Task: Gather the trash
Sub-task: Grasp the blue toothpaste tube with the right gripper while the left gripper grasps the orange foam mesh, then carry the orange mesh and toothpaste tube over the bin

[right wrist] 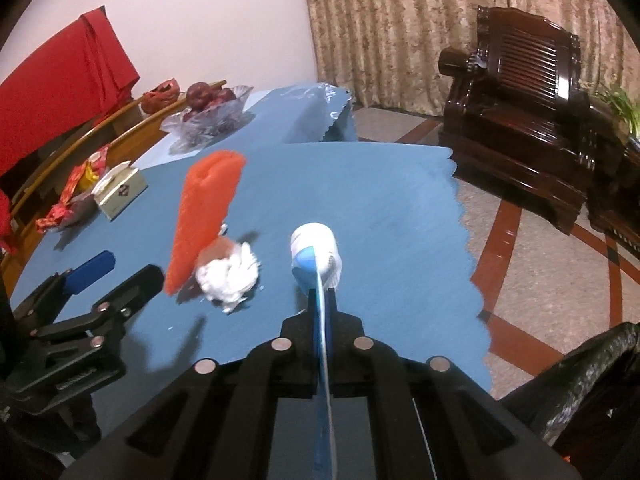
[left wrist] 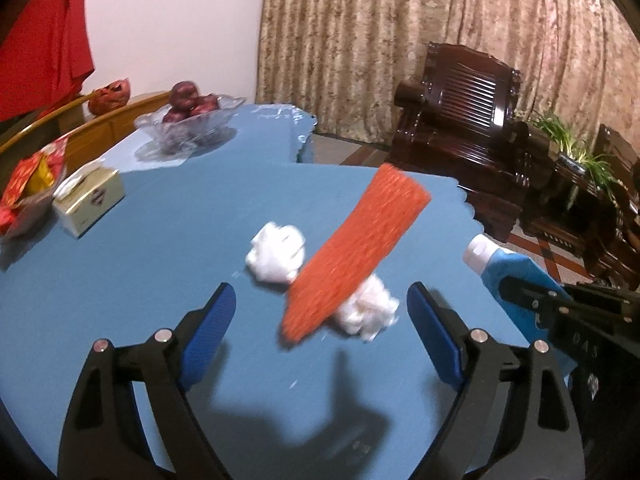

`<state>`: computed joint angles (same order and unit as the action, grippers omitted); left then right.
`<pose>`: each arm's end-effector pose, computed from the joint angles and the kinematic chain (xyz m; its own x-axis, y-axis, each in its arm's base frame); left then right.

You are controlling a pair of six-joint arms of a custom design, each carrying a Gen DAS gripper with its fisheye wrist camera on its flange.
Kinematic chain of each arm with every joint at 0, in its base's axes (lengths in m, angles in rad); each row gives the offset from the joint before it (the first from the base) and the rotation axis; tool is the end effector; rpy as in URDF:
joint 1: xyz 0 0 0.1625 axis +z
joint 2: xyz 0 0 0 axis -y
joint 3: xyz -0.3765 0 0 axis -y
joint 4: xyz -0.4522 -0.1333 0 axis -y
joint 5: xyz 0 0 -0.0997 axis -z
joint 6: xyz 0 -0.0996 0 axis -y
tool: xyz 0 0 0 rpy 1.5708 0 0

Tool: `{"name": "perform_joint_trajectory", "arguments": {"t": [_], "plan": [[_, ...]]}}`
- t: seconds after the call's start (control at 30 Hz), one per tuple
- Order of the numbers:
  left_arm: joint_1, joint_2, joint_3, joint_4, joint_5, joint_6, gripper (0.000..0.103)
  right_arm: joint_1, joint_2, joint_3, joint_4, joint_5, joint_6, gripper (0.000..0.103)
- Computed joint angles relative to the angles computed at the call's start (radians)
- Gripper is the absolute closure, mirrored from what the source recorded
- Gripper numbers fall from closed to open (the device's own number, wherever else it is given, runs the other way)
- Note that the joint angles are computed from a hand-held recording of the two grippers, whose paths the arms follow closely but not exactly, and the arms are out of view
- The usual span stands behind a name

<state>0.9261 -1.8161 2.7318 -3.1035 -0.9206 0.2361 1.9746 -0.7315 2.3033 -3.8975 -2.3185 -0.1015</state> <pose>-0.0323 -0.3651 0.1622 -0.7085 0.3454 -0.6154 0.6746 0.5874 -0.4471 0.2184 -0.3443 -0.0231 -0.8239 0.0718 0.5621 -0.3716 0.6805 -0.6315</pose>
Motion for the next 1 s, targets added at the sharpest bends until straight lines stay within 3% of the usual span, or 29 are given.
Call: {"name": "perform_joint_trajectory", "arguments": {"t": [0.23, 0.3, 0.4, 0.43, 0.57, 0.67, 0.83, 1.0], "plan": [[-0.011, 0.222, -0.075, -0.16, 0.019, 0.029, 0.024, -0.032, -0.014, 0.002, -0.006, 0.03, -0.012, 0.1], [-0.003, 0.261, -0.095, -0.177, 0.025, 0.035, 0.03, -0.037, -0.017, 0.006, -0.011, 0.037, -0.016, 0.1], [0.005, 0.295, -0.117, -0.18, 0.028, 0.042, 0.046, -0.041, -0.022, 0.009, -0.014, 0.04, -0.024, 0.1], [0.007, 0.296, -0.121, -0.175, 0.026, 0.043, 0.056, -0.041, -0.022, 0.009, -0.016, 0.042, -0.026, 0.1], [0.0, 0.259, -0.11, -0.156, 0.019, 0.039, 0.086, -0.034, -0.023, 0.01, -0.021, 0.043, -0.033, 0.1], [-0.014, 0.216, -0.091, -0.147, 0.017, 0.032, 0.092, -0.025, -0.029, 0.015, -0.023, 0.045, -0.026, 0.1], [-0.054, 0.094, -0.042, -0.09, 0.024, 0.003, 0.093, 0.003, -0.039, 0.031, -0.034, 0.043, -0.008, 0.1], [-0.123, -0.118, 0.028, 0.064, 0.049, -0.053, 0.093, 0.051, -0.053, 0.049, -0.043, 0.026, 0.013, 0.1]]}}
